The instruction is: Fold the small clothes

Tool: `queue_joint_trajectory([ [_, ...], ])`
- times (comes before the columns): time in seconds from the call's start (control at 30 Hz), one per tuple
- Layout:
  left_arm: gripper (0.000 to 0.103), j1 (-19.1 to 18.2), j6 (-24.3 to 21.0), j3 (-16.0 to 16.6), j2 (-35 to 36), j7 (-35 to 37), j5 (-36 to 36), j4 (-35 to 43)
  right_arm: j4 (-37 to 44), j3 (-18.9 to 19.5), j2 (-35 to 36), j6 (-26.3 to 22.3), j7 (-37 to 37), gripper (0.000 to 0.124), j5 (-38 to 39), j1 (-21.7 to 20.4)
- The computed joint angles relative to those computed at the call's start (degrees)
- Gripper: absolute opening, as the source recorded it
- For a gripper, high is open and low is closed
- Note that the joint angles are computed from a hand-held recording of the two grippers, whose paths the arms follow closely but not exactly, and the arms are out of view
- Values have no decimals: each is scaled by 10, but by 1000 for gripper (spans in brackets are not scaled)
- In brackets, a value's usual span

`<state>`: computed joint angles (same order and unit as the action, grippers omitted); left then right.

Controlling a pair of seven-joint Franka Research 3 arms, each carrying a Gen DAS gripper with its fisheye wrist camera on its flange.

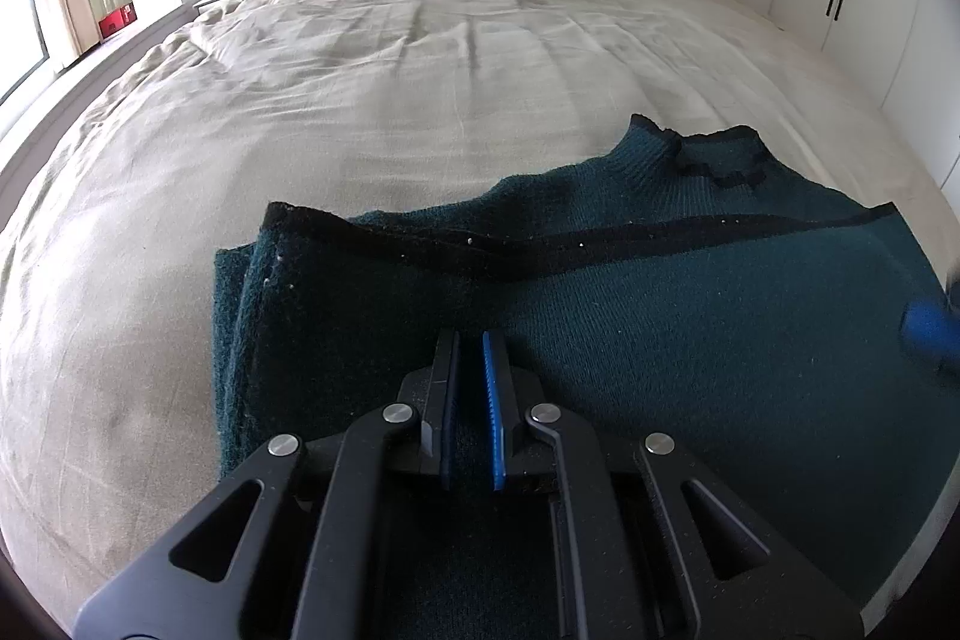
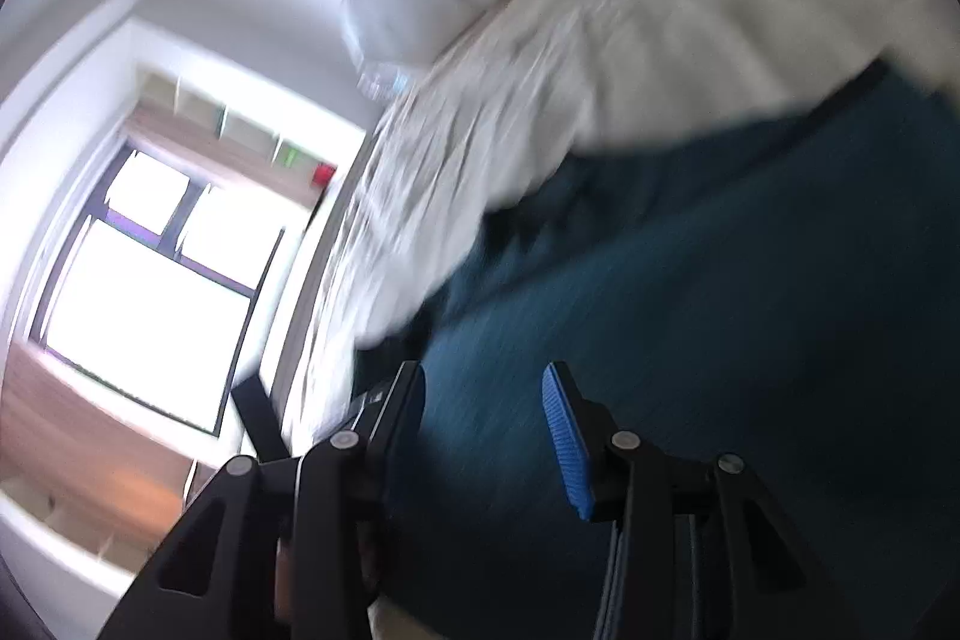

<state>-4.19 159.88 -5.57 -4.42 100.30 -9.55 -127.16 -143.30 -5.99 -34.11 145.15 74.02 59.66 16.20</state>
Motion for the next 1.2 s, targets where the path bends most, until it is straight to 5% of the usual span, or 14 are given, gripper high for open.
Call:
queue_joint_trajectory([
  [0.23,8,-4,3,4,-2,21,-28,-3,-84,-20,-68,-33,8,35,1,-14],
  [0.5,8,-18,-43,16,-67,40,-82,-33,-170,11,-211,-16,163,35,-138,-163],
  [0.57,8,-44,-56,34,-109,66,-136,-62,-182,14,-244,-10,187,42,-149,-152],
  [0.73,8,-110,-133,69,-191,93,-234,-128,-159,-18,-205,38,134,45,-64,8],
  [0.83,8,-110,-133,52,-202,77,-216,-156,-134,-37,-149,54,90,45,5,74],
  [1.03,8,-112,-170,91,-198,102,-267,-149,-160,-14,-150,7,111,36,1,34],
  [1.2,8,-84,-195,112,-205,138,-302,-151,-215,-34,-240,-11,148,34,-41,-60],
])
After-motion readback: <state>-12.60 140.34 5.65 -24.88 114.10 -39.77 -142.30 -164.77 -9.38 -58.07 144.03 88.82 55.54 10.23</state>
